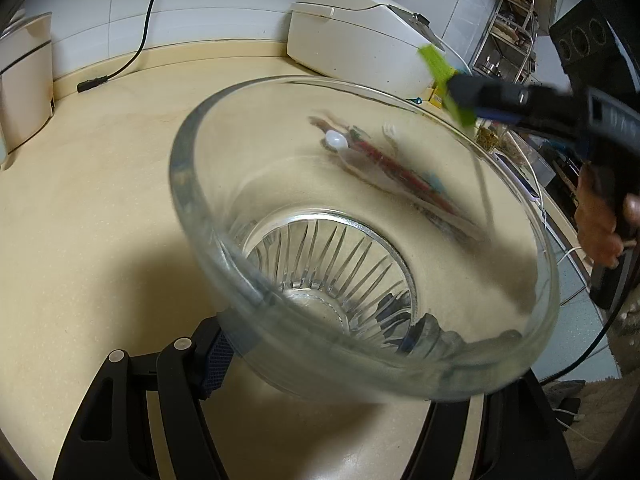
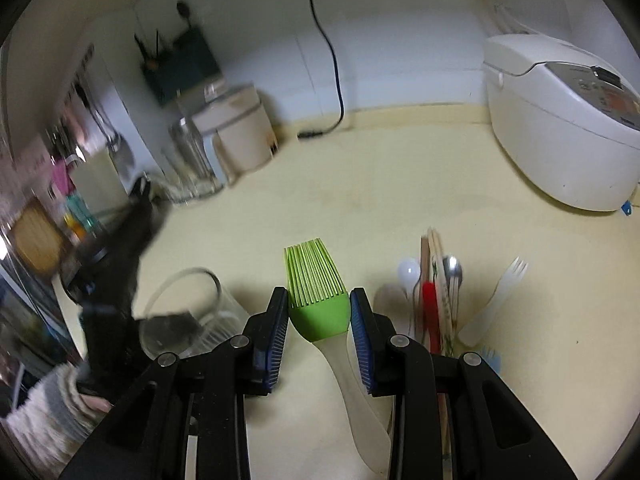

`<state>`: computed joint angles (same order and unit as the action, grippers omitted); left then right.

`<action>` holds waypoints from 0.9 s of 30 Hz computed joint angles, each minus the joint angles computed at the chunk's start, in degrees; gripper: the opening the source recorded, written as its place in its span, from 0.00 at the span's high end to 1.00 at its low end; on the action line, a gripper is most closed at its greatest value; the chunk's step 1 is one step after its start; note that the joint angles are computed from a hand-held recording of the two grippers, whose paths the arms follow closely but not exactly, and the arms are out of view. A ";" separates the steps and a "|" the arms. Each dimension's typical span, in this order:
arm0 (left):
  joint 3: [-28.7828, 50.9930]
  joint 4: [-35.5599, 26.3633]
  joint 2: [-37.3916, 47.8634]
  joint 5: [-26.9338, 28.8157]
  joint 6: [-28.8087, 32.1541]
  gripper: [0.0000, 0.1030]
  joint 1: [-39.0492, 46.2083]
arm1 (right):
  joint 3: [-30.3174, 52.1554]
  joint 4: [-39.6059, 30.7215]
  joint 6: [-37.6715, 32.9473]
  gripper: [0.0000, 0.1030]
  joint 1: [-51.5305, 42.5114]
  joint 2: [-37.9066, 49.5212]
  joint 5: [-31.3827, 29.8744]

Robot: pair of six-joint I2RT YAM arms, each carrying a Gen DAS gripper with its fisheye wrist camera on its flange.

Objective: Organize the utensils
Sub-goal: 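Lift the brush and lower it handle-first into the glass held by the left tool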

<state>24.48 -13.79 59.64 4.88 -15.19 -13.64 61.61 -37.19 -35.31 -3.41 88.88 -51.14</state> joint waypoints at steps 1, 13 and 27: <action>0.02 -0.05 0.00 -0.14 -0.01 0.29 -0.11 | 0.36 -0.36 0.17 0.70 -0.44 0.20 -0.85; 0.02 -0.13 -0.03 -0.16 0.10 0.29 -0.03 | 7.72 -8.23 1.93 0.70 -1.96 -3.87 -11.71; 0.01 -0.11 -0.02 -0.17 0.14 0.29 0.00 | 6.23 5.41 23.71 0.70 9.10 -5.26 -24.52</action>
